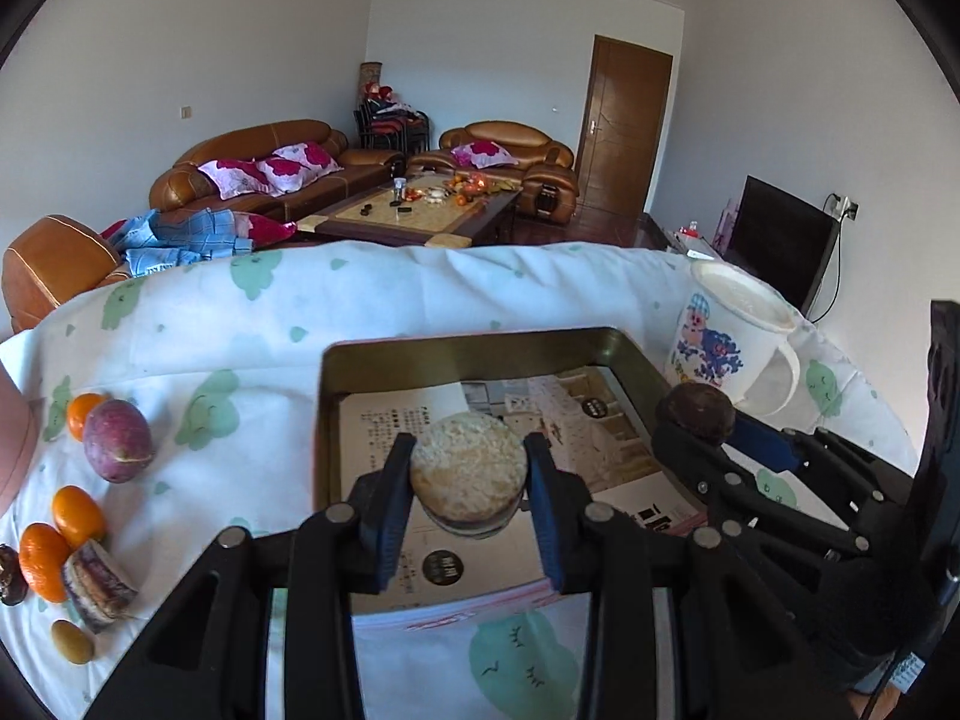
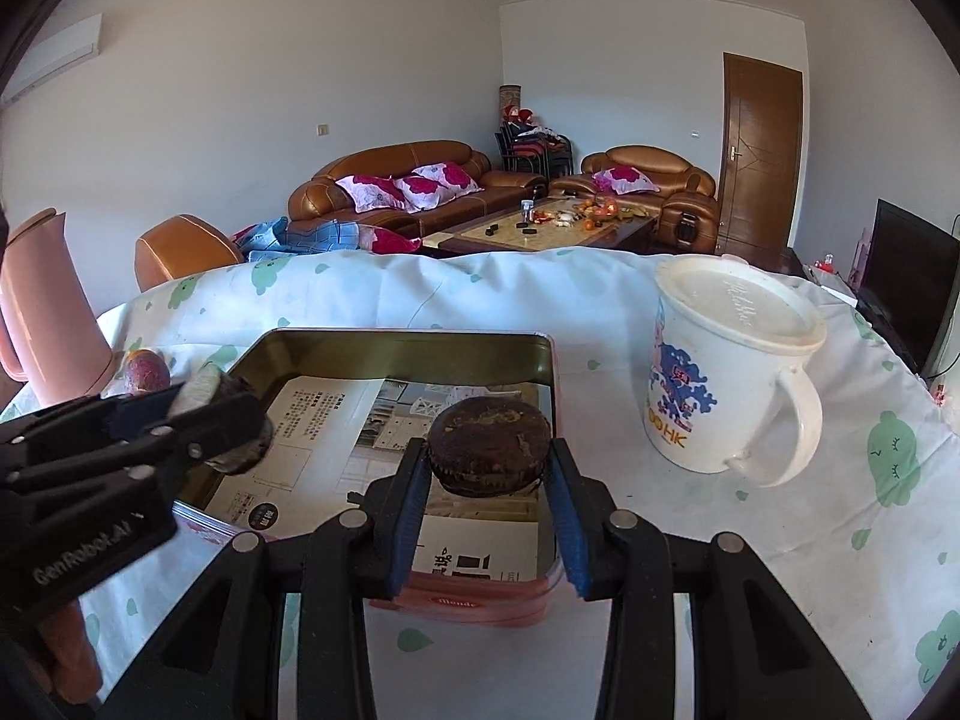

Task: Organize fruits
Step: 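Lower both held items into the tin box and open both grippers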

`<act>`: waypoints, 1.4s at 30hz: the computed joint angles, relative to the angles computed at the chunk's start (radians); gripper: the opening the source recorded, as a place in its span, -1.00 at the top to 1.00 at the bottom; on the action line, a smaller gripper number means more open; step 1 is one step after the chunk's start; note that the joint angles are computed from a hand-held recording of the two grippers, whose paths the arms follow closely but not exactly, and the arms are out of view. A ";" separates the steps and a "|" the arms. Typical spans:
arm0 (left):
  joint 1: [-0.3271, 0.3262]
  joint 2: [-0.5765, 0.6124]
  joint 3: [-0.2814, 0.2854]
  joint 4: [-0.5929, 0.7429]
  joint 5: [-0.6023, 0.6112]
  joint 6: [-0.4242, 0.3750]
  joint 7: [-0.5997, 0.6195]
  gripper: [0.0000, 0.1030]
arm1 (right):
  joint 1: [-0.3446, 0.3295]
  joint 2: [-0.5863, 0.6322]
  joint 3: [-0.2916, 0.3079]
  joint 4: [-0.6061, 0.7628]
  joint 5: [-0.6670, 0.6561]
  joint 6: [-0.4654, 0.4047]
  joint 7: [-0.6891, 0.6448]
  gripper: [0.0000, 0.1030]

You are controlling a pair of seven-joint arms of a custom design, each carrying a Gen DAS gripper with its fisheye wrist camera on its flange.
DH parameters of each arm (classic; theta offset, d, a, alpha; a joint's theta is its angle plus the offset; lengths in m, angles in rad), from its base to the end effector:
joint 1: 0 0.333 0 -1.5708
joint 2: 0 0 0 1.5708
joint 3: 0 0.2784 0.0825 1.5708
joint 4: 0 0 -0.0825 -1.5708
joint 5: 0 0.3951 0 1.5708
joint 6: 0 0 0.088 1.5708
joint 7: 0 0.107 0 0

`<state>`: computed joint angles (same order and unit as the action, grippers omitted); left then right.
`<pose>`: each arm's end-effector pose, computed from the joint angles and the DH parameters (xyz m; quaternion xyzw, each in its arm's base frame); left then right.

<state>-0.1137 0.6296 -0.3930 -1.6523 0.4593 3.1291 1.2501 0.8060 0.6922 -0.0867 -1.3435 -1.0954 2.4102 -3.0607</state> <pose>0.6334 -0.3382 0.3378 -0.4724 0.7653 -0.4018 0.1724 0.5609 0.5037 0.3285 -0.5700 0.6791 -0.3408 0.3127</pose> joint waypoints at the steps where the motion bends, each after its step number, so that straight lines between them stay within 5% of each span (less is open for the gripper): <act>1: -0.007 0.012 -0.002 0.016 0.000 -0.014 0.004 0.27 | -0.004 0.000 0.003 -0.001 0.006 0.005 -0.004 0.21; 8: -0.092 0.028 0.082 0.051 0.015 -0.058 -0.018 0.27 | -0.023 0.039 0.017 0.051 0.090 0.006 -0.091 0.20; 20: -0.137 0.028 0.137 0.060 0.030 -0.092 -0.057 0.26 | -0.021 0.028 0.000 0.023 0.101 0.072 -0.089 0.20; 29: -0.189 0.011 0.223 0.049 0.089 -0.057 -0.192 -0.19 | -0.033 -0.002 -0.013 -0.039 0.069 0.186 0.013 0.14; 34: -0.325 -0.019 0.415 0.025 0.204 0.021 -0.387 -0.48 | -0.020 -0.037 -0.044 -0.088 -0.005 0.237 0.147 0.05; 37: -0.415 -0.032 0.543 0.009 0.264 0.071 -0.523 -0.70 | 0.021 -0.086 -0.091 -0.146 -0.157 0.241 0.348 -0.35; 39: -0.487 -0.032 0.639 0.009 0.303 0.097 -0.611 -1.00 | 0.052 -0.119 -0.114 -0.182 -0.273 0.209 0.492 -0.82; 42: -0.634 -0.019 0.826 0.003 0.361 0.145 -0.725 -1.00 | 0.074 -0.151 -0.111 -0.214 -0.376 0.128 0.595 -0.83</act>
<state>-0.7481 0.6109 0.4334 -1.6488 0.8207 3.2742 0.5254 0.8805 0.5415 -0.1976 -1.5571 -1.4714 2.5384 -2.4652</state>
